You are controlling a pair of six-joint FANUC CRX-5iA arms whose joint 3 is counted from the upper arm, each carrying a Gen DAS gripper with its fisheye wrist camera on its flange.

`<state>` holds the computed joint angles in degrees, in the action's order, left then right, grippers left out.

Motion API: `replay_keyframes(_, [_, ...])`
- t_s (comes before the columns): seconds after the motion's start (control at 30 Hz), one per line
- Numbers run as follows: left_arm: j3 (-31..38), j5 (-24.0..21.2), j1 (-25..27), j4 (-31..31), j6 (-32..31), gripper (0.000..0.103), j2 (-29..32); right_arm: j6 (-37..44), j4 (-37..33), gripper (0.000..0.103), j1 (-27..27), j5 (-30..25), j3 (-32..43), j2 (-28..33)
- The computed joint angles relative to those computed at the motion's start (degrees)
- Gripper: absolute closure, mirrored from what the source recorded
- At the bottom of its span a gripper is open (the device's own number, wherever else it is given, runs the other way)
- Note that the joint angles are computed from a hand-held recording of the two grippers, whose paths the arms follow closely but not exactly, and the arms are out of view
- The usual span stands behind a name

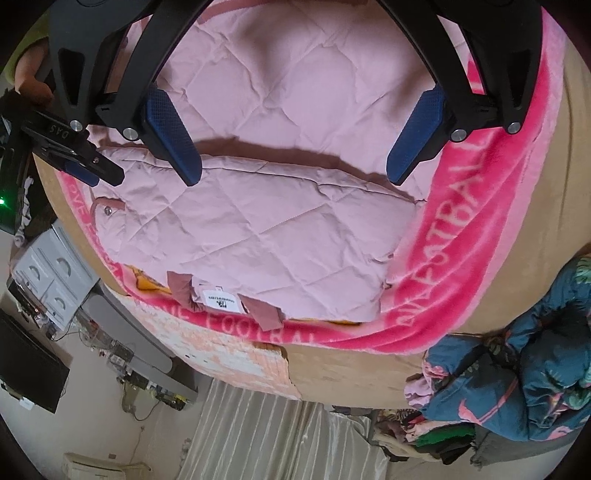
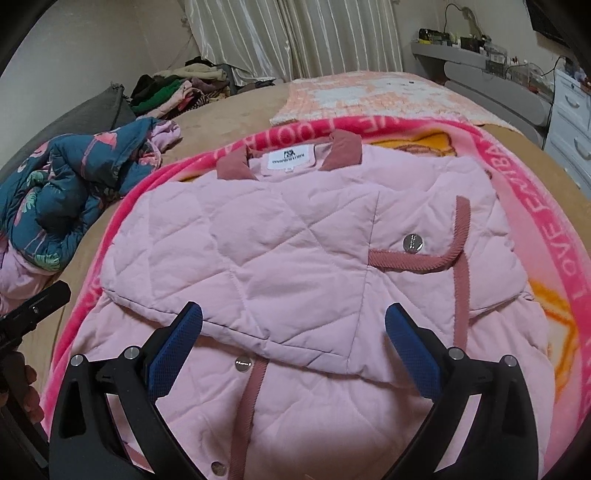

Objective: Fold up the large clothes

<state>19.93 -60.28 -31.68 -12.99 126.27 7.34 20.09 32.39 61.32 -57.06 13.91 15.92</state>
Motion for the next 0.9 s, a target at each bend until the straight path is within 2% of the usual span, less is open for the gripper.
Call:
replay_keyframes(0.3, [1.27,-2.6,-2.36,-4.77,2.06,0.009,-1.87,-2.58,3.9,0.004,1.96,-0.16,-1.61,-1.87])
replay_keyframes(0.9, [0.72,-4.01,-7.02,-11.94,6.34,0.009,-7.11,-6.26,10.96,0.004,5.53,-1.55,-5.09,-6.43])
